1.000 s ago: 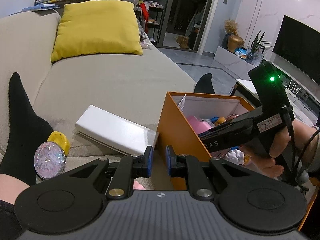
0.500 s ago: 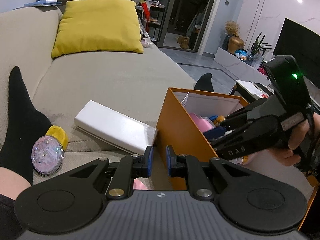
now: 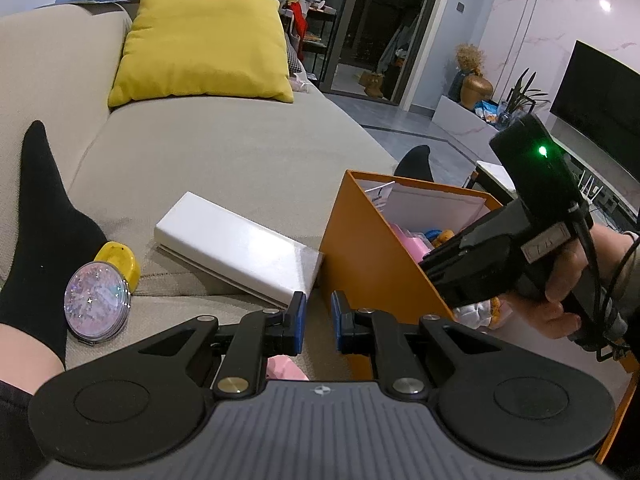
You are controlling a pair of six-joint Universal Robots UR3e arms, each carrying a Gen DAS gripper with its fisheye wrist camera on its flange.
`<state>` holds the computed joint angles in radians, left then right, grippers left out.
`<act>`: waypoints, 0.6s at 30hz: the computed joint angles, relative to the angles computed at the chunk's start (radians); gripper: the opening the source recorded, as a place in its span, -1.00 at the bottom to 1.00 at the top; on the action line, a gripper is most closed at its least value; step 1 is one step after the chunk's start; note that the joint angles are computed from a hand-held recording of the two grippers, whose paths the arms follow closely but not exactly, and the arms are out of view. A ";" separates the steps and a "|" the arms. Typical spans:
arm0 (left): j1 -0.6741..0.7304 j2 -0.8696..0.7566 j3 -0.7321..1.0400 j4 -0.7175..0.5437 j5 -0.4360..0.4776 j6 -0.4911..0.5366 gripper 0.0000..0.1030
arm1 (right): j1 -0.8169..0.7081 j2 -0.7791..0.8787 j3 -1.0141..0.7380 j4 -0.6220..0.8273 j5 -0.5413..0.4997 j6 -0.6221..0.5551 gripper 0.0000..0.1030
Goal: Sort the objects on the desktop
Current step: 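Move both grippers back to the glitter compact and white box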
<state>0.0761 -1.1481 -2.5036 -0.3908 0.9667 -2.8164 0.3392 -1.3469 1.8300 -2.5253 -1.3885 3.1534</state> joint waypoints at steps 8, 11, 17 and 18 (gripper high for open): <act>-0.011 -0.008 0.000 0.006 0.013 -0.007 -0.72 | 0.007 0.014 -0.021 0.015 -0.018 0.033 -1.00; -0.006 0.001 -0.003 0.001 0.010 -0.006 -0.72 | 0.017 -0.010 0.005 0.011 -0.050 0.000 -0.91; -0.005 0.036 -0.001 -0.032 0.018 -0.004 -0.72 | -0.002 -0.099 0.044 0.039 -0.007 -0.031 -0.81; -0.003 0.053 0.002 -0.051 0.020 -0.001 -0.72 | 0.001 -0.118 0.052 0.043 -0.009 -0.037 -0.78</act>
<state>0.0731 -1.0951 -2.5019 -0.4415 0.9866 -2.8175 0.3405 -1.4649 1.8816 -2.4825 -1.3974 3.1164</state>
